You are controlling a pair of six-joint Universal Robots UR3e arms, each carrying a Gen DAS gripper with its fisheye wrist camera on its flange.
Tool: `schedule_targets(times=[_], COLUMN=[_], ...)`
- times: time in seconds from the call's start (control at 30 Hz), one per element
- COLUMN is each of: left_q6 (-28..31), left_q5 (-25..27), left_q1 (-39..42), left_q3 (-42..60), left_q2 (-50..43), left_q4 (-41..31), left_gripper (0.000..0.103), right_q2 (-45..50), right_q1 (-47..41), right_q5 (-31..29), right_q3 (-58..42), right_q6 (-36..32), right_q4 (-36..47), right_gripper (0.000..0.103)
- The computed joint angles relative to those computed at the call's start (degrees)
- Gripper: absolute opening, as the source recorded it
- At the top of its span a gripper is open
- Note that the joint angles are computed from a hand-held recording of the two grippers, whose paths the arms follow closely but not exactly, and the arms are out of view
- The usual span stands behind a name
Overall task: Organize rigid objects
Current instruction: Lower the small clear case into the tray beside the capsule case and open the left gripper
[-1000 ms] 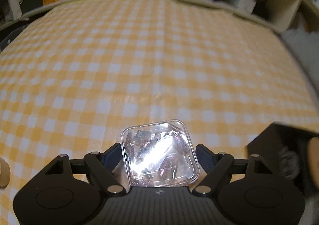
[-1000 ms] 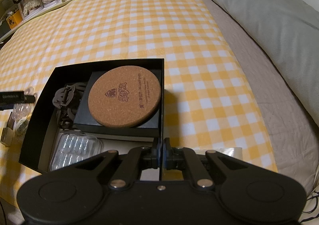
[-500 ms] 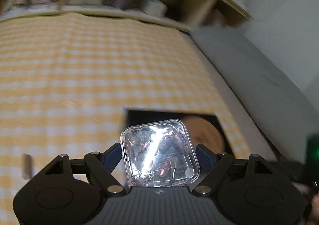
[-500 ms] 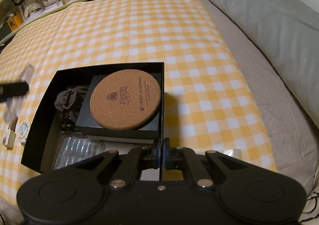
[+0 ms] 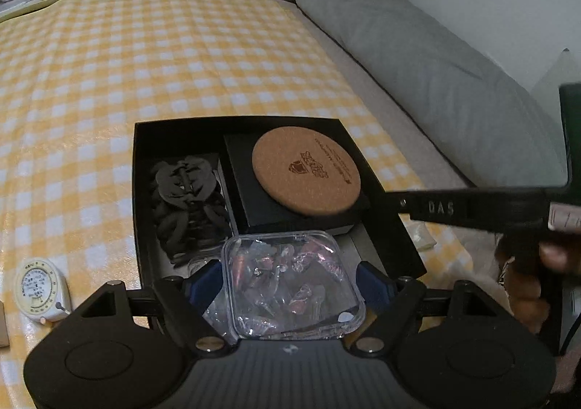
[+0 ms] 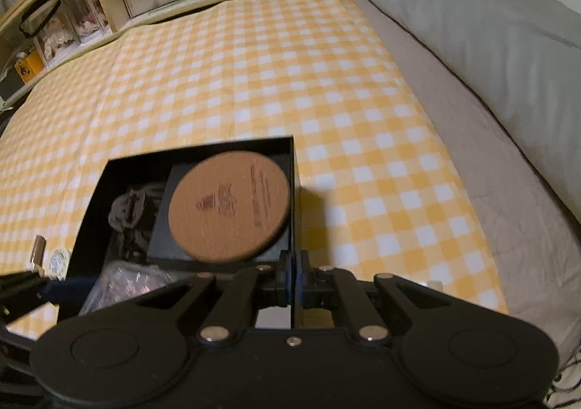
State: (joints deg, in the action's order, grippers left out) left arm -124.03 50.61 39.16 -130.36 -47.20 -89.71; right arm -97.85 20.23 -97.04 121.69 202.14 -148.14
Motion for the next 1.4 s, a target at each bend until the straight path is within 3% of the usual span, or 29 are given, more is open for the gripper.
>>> schedule_targets(times=[0.2,0.3,0.33,0.43,0.53,0.67,0.8,1.0,1.1,1.27,1.37,1.4], left_q6=[-7.2,-16.1,-18.4,-25.0,-26.7,-24.2,-19.0,-11.2,-10.6,-11.0,-10.2,-10.2], left_q5=[1.2,1.7,1.9,2.0,2.3,2.7,2.5,2.3,3.2,4.4,5.0,5.1], left_q1=[-5.8,-9.7,-10.9,-13.8,-14.7,-13.4,-9.9,-5.0,-5.3,-6.2,-6.2,-6.3], left_q3=[-1.7,-3.3,-2.9,-4.7,-7.0,-4.2,0.4,4.2,4.3,3.5,3.8,3.8], left_q2=[-3.5,-7.2,-9.4,-13.4,-12.3,-10.5,-8.7,-5.0,-4.7,-3.0,-1.2,-0.8], left_q4=[8.9,18.7,20.6,27.4,31.0,25.2,16.0,4.9,4.0,3.2,1.8,1.8], left_gripper=[0.079,0.055,0.052,0.051,0.052,0.052,0.062,0.06,0.054,0.054,0.06,0.069], right_q2=[2.2,0.9,0.7,0.7,0.6,0.4,0.2,0.2,0.3,0.2,0.1,0.2], right_q1=[-1.0,-2.2,-2.8,-3.2,-3.3,-3.3,-3.3,-3.1,-3.1,-3.3,-3.3,-3.3], right_q5=[1.2,2.9,3.4,3.8,4.0,4.1,4.1,4.0,4.0,4.1,4.2,4.2], right_q3=[-2.0,-0.7,-0.6,-0.5,-0.6,-0.4,-0.3,-0.3,-0.4,-0.3,-0.2,-0.2], right_q6=[-3.4,-3.6,-3.8,-3.9,-3.9,-4.0,-3.7,-3.5,-3.5,-3.6,-3.6,-3.5], right_q4=[0.9,0.6,0.7,0.5,0.5,0.6,0.5,0.5,0.5,0.5,0.5,0.5], right_gripper=[0.004,0.004,0.004,0.004,0.004,0.004,0.004,0.004,0.004,0.004,0.004,0.004])
